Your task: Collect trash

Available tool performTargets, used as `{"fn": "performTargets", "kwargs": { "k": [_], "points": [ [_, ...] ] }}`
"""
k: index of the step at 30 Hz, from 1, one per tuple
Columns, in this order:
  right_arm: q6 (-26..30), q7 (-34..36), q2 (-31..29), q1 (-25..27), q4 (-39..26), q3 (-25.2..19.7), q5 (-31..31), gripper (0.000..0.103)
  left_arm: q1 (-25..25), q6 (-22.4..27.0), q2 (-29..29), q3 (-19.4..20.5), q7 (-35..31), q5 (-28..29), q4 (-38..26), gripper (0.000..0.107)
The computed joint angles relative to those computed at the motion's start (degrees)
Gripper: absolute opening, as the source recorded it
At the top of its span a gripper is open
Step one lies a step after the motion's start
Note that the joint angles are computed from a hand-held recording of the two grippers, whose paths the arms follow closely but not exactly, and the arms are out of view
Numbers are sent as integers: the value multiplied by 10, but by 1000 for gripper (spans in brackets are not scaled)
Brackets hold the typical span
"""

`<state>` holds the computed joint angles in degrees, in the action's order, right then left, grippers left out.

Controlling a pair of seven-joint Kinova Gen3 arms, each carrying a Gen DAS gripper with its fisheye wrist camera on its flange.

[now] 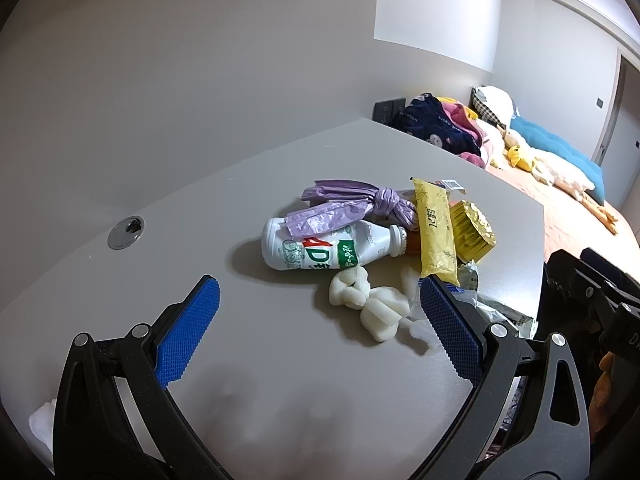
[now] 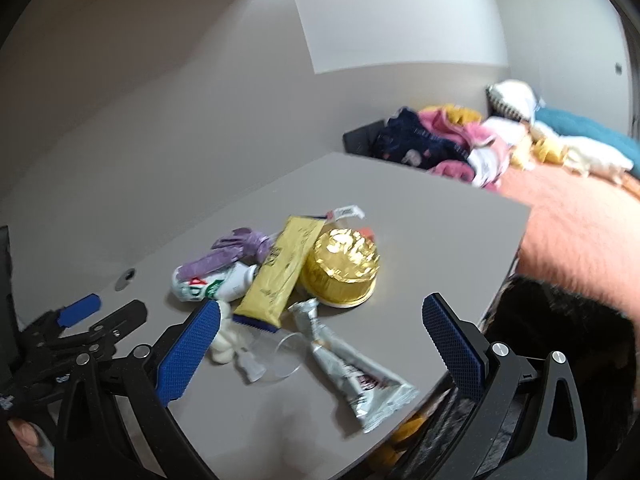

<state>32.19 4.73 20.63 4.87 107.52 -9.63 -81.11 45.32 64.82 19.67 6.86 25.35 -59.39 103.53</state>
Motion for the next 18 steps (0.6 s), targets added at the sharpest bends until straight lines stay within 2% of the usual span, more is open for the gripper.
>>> {"fn": "performTargets", "kwargs": {
  "k": [2, 8, 18],
  "points": [
    [-9, 26, -6, 0, 8, -4, -19, 101, 1, 1, 0, 0, 1, 0, 0, 97],
    [-4, 4, -3, -9, 2, 4, 3, 101, 1, 3, 0, 1, -1, 0, -1, 97],
    [2, 28, -5, -5, 9, 2, -11, 101, -1, 0, -3, 2, 0, 3, 0, 97]
  ]
}}
